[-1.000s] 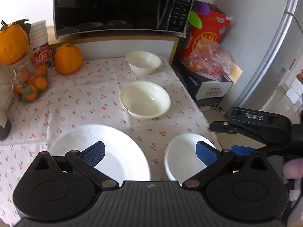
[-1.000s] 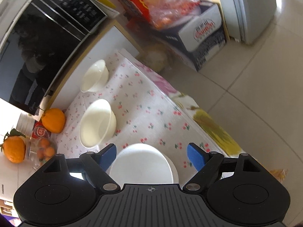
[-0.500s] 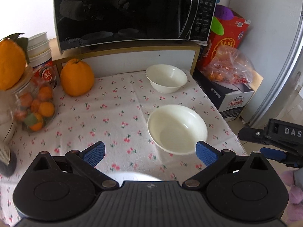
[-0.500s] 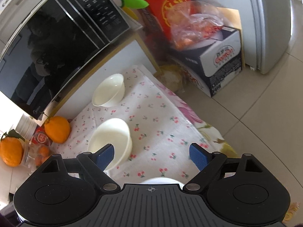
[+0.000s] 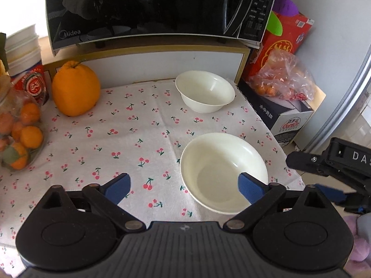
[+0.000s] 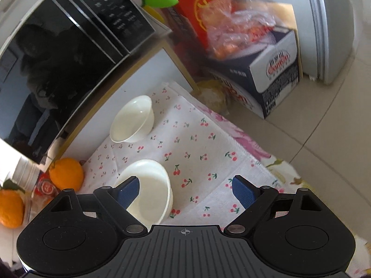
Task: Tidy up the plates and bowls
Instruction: 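Close both grippers on the rim of the cream bowl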
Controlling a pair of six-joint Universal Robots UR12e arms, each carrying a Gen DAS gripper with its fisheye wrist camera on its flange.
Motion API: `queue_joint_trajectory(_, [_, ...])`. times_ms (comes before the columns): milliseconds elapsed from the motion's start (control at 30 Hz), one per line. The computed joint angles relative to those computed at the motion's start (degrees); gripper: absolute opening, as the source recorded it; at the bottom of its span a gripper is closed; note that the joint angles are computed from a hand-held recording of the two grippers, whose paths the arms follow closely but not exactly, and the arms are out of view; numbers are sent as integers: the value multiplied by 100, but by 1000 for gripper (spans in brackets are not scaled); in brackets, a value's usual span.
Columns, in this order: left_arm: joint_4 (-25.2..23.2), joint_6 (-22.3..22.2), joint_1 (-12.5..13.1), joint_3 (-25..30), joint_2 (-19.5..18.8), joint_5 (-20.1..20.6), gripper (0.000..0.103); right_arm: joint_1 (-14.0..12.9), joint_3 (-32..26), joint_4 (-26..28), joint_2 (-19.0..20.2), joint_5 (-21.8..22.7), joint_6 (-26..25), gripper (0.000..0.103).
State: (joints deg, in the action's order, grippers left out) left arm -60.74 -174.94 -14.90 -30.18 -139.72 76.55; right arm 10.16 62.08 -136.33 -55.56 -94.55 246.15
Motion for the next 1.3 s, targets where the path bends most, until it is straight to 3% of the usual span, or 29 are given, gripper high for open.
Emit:
queue_joint_trajectory(300, [-170, -380, 38, 430, -301, -384, 86, 6, -190, 190, 155, -2, 439, 89])
queue_joint_trajectory(400, [-263, -538, 58, 575, -406, -448, 80, 11, -242, 196, 204, 31, 491, 89])
queue_joint_trajectory(533, [-397, -748, 96, 697, -500, -587, 64, 22, -308, 102, 273, 117, 459, 89])
queue_joint_trajectory(933, [-535, -800, 92, 794, -544, -508, 42, 79, -514, 44, 431, 185, 342, 87])
queue_joint_trajectory(1133, [-616, -691, 89, 823, -552, -485, 31, 82, -515, 36, 437, 225, 329, 66])
queue_joint_trajectory(1300, [-590, -512, 69, 785, -536, -469, 21, 83, -519, 76, 446, 241, 296, 39])
